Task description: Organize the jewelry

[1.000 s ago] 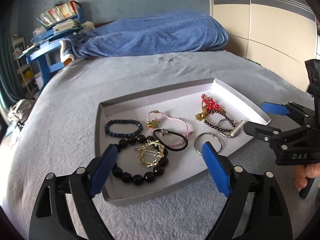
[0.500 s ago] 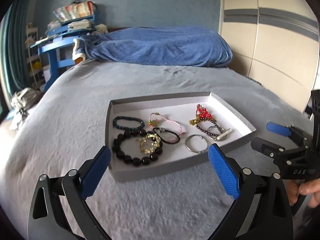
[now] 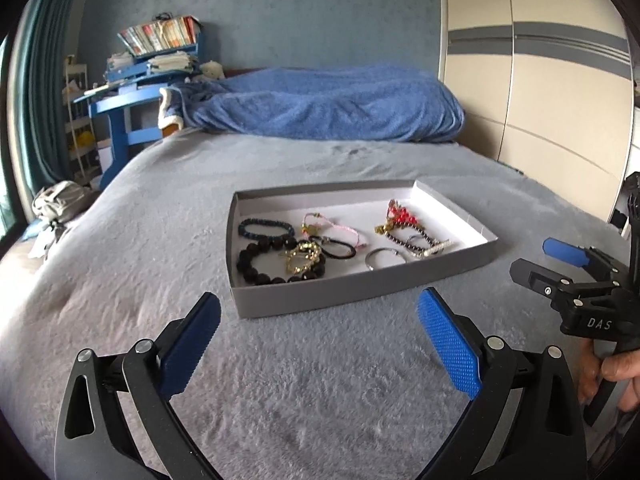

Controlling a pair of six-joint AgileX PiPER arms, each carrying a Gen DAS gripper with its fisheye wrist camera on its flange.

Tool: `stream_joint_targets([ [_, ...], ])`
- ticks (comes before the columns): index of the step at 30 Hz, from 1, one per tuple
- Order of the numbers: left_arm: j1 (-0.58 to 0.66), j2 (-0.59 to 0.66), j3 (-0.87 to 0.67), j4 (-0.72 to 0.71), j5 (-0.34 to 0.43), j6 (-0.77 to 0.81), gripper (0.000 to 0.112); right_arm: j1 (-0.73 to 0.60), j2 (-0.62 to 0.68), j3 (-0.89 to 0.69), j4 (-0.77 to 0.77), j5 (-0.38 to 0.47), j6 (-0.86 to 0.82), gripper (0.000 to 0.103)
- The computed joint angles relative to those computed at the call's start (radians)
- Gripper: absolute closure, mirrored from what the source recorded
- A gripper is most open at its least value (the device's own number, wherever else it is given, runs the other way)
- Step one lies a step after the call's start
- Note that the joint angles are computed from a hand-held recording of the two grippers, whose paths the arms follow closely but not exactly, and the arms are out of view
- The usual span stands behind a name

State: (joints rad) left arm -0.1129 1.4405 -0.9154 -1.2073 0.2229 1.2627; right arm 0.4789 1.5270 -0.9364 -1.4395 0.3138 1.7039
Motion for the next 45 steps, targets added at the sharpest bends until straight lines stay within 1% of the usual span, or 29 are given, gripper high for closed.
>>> stream_joint_targets([
  [2, 0.007, -0.012, 0.022, -0.127, -0.002, 0.125, 0.014, -0.001, -0.011, 0.015, -0.04, 0.002, 0.049, 0.006],
  [5, 0.009, -0.019, 0.035, -0.212, -0.003, 0.21, 0.014, 0.011, -0.022, 0.032, -0.094, 0.026, 0.11, 0.006],
  [7, 0.002, -0.024, 0.04, -0.212, -0.008, 0.212, 0.014, 0.017, -0.022, 0.031, -0.104, 0.035, 0.114, 0.006],
  [12, -0.015, -0.027, 0.041, -0.201, -0.023, 0.221, 0.014, 0.027, -0.015, 0.018, -0.072, 0.047, 0.067, 0.006],
  [17, -0.026, -0.026, 0.041, -0.191, -0.034, 0.222, 0.014, 0.029, -0.011, 0.017, -0.082, 0.047, 0.077, 0.006],
  [22, -0.025, -0.031, 0.046, -0.213, -0.036, 0.244, 0.014, 0.03, -0.011, 0.017, -0.088, 0.047, 0.079, 0.006],
  [27, -0.024, -0.031, 0.046, -0.184, -0.033, 0.218, 0.014, 0.031, -0.007, 0.011, -0.064, 0.045, 0.055, 0.006],
  [36, -0.025, -0.033, 0.047, -0.175, -0.034, 0.207, 0.014, 0.032, -0.005, 0.007, -0.048, 0.045, 0.039, 0.006],
  [45, -0.023, -0.028, 0.041, -0.122, -0.034, 0.148, 0.014, 0.032, -0.001, 0.004, -0.04, 0.045, 0.03, 0.006],
])
